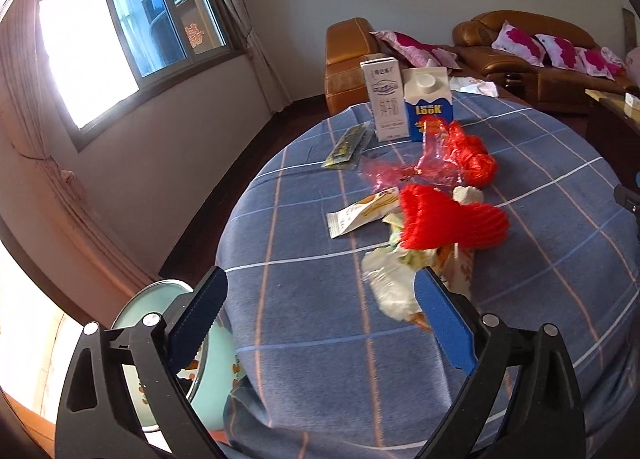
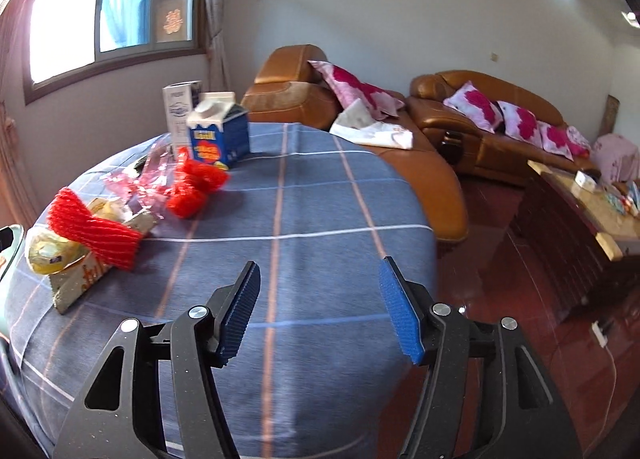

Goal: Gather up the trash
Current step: 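Move the left tool back to the table and grasp the yellow-green plastic bag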

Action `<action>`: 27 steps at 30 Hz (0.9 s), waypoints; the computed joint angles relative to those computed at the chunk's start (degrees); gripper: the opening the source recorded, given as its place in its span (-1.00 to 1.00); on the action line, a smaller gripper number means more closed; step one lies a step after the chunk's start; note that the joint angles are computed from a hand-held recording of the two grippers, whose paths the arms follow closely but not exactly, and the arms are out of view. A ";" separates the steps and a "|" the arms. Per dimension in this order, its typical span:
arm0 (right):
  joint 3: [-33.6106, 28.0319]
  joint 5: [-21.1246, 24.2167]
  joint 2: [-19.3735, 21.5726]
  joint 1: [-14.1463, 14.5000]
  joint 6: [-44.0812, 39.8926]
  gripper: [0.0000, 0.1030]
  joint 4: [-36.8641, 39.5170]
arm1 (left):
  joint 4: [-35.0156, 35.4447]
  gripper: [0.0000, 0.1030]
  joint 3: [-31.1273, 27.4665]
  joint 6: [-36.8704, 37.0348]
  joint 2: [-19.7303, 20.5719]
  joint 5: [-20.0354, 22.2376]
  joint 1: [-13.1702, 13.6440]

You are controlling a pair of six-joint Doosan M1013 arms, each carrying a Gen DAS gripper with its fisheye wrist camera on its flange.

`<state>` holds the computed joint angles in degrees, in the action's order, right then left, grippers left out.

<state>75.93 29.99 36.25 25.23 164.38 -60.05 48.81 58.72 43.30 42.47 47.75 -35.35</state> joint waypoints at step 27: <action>1.57 -3.82 -0.32 0.81 1.21 0.30 -0.37 | -7.07 -0.86 6.57 4.85 -3.40 -7.21 2.52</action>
<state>77.50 26.18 35.93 26.04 165.59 -60.42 41.74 65.29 48.15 39.07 40.54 -32.83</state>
